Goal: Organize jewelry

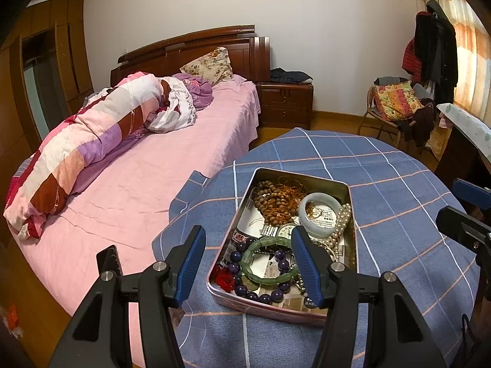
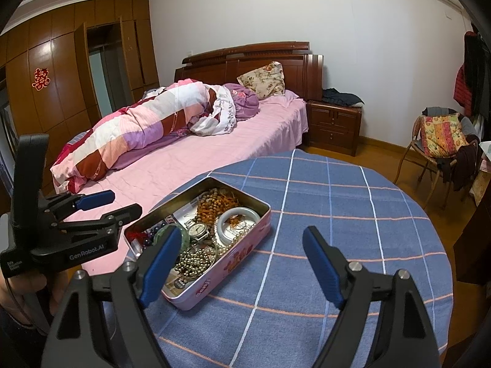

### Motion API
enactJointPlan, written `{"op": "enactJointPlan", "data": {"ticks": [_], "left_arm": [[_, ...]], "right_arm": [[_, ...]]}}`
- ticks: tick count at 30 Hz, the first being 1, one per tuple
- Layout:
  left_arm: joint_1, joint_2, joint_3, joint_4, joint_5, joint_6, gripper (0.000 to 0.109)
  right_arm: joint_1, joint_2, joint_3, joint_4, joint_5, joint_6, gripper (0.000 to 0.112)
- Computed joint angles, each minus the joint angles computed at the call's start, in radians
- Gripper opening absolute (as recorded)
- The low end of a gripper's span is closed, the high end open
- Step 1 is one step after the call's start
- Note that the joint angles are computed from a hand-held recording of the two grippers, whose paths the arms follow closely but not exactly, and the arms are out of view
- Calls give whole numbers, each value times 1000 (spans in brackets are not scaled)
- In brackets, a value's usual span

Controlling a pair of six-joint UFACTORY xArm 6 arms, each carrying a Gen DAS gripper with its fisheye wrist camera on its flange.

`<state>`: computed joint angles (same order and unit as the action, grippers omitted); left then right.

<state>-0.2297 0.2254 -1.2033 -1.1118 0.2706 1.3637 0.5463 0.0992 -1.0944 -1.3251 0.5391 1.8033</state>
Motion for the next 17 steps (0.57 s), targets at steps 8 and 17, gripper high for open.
{"op": "enactJointPlan", "data": {"ticks": [8,17], "left_arm": [[-11,12,1,-36,-39,47,59],[-16,9,6,-58,-37,73,59]], "right_arm": [[0,3,4,0,-5,0,84],[5,17,0,10,5,-10,89]]}}
